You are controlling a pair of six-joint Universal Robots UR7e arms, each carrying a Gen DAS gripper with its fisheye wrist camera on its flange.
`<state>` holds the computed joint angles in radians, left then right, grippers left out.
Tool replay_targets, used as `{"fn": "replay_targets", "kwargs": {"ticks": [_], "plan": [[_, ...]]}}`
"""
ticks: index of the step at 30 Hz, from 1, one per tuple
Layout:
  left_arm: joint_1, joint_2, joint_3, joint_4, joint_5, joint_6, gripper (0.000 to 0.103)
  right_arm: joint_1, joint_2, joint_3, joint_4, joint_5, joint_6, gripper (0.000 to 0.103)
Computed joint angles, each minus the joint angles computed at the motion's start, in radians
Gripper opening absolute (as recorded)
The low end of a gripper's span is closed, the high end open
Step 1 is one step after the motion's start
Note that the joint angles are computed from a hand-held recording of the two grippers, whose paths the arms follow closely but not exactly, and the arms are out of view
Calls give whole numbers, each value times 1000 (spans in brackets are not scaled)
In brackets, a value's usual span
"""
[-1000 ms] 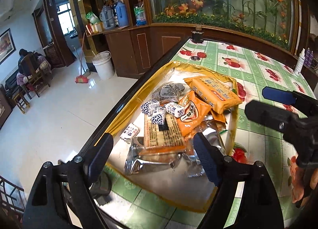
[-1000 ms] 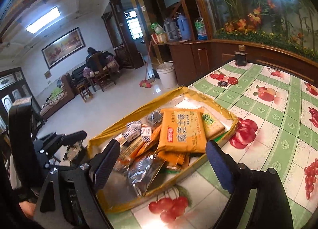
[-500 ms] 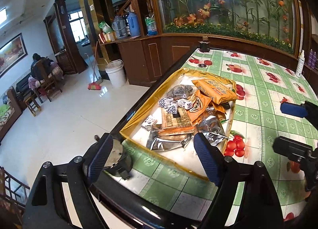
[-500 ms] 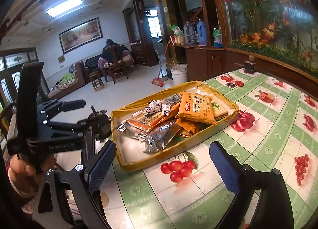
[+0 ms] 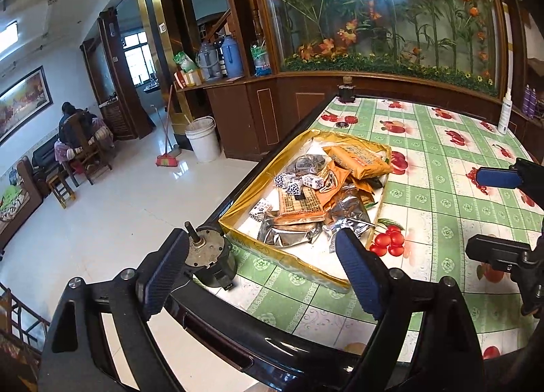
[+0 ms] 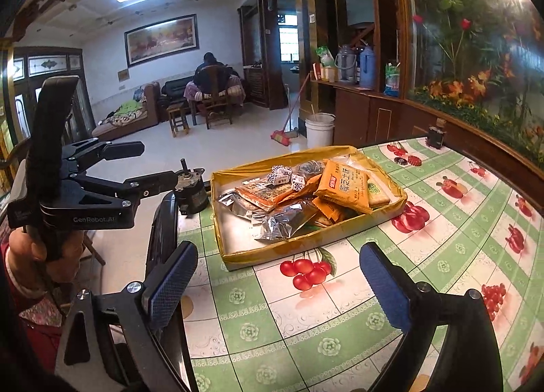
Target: Organize snacks
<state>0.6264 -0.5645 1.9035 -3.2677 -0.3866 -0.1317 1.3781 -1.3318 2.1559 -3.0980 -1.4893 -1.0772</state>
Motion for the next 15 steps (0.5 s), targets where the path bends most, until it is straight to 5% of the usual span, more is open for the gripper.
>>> {"fn": "replay_targets", "kwargs": {"ticks": [15], "plan": [[-62,20,-3,-162,18,122,90,29,-54,23,-3,28,-72,97]]}}
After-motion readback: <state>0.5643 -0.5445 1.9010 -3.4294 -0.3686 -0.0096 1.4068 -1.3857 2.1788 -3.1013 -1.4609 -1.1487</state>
